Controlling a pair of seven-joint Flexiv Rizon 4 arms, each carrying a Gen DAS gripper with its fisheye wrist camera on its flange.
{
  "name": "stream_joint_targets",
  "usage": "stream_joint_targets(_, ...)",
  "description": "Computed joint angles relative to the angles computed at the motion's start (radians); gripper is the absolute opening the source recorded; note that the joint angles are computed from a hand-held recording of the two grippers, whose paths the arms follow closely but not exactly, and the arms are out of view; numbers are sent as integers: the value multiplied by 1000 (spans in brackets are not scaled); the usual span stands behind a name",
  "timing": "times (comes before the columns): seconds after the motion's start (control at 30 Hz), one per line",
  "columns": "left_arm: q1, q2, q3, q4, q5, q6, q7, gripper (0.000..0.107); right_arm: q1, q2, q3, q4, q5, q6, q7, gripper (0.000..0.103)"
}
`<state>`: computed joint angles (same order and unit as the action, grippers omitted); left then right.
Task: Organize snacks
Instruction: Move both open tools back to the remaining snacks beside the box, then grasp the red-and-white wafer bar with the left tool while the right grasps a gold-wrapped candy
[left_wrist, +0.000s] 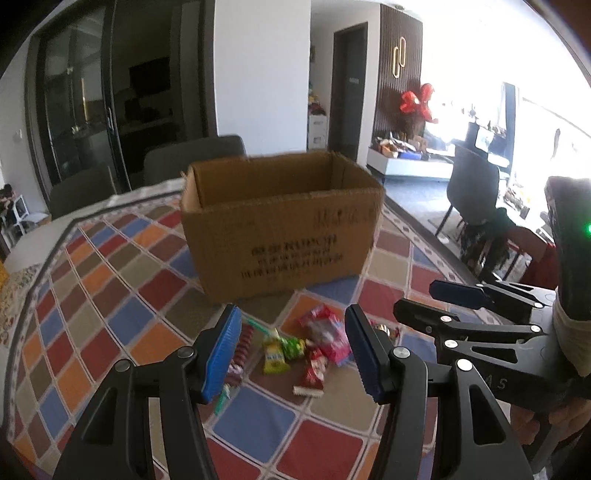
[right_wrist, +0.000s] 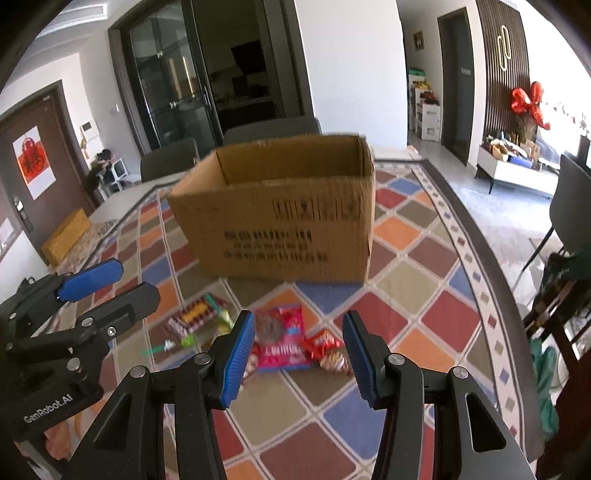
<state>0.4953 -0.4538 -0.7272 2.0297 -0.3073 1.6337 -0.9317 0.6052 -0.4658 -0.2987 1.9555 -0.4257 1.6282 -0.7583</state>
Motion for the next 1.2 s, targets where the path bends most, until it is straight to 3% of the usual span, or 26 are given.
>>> stream_joint_targets(0.1,7,-8,-9,13,-6,-22,6,58,-34,-1,47,6,8,-19,-10,50)
stream_joint_targets(0.43,-91,-28,93,2,-88,-109,64,57,-160,-32,207,-15,32,-93,-46,50)
stream_joint_targets(0.77,-233,-58,237,-59,-172,-201,116,57,-208,-64,262,-46,46,-143,-66,50)
stream_joint_targets(1.2,-393,-105,402,-145,-251,-291,161,45,-265,-121,322,-115,90,-201,-129,44)
